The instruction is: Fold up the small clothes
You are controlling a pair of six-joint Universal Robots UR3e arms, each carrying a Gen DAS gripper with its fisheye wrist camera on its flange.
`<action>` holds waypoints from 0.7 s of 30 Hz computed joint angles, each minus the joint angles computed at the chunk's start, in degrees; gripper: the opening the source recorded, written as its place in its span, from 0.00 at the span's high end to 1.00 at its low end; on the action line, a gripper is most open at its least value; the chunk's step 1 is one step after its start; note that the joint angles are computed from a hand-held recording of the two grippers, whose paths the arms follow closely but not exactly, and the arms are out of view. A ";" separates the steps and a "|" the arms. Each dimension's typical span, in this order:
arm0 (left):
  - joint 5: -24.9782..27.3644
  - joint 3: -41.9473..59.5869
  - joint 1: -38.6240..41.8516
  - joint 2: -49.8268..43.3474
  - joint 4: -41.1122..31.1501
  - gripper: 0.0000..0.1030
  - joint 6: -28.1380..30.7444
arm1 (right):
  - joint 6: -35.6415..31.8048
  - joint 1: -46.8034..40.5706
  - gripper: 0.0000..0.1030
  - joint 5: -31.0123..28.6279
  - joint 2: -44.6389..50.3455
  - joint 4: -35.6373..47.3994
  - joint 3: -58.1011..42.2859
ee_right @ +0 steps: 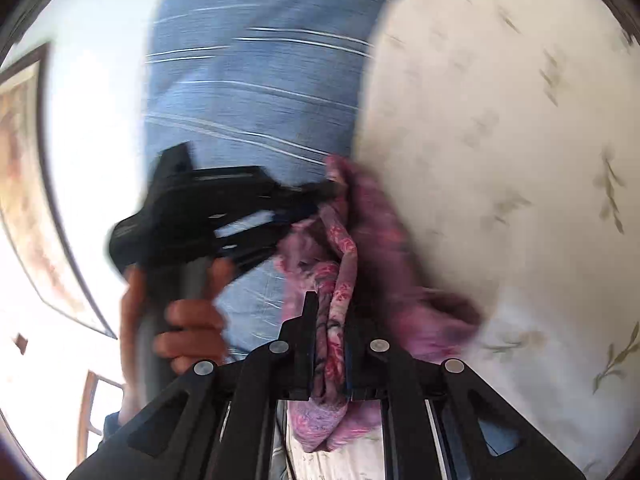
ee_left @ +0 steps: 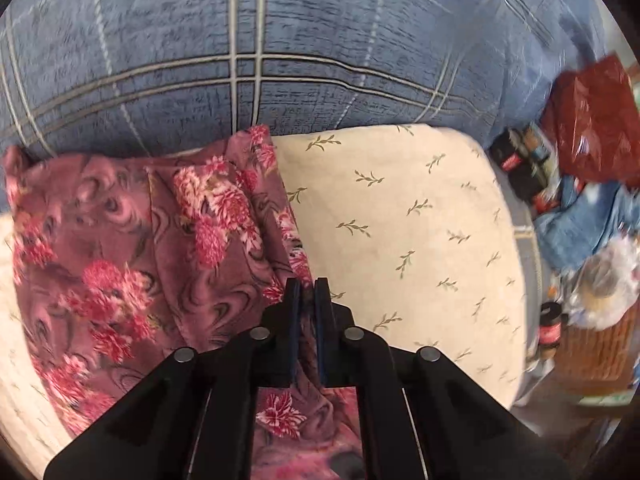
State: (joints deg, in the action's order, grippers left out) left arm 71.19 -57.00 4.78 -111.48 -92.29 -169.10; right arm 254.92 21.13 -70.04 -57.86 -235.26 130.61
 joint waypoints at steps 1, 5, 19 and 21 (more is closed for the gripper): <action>-1.39 -0.74 0.46 0.67 0.69 0.96 -0.68 | 0.65 -0.68 0.91 1.67 1.20 -0.38 -0.07; -10.26 -5.03 9.59 7.45 2.67 0.84 3.95 | -3.27 -0.41 0.86 0.83 -3.13 6.63 -0.05; -18.73 -18.94 36.48 11.52 -3.33 0.51 19.32 | -24.68 -3.17 0.53 0.05 -6.57 52.84 -32.03; -20.07 -18.99 36.71 10.23 -5.63 0.51 20.82 | -28.84 -3.35 0.53 1.78 -2.12 66.12 -42.29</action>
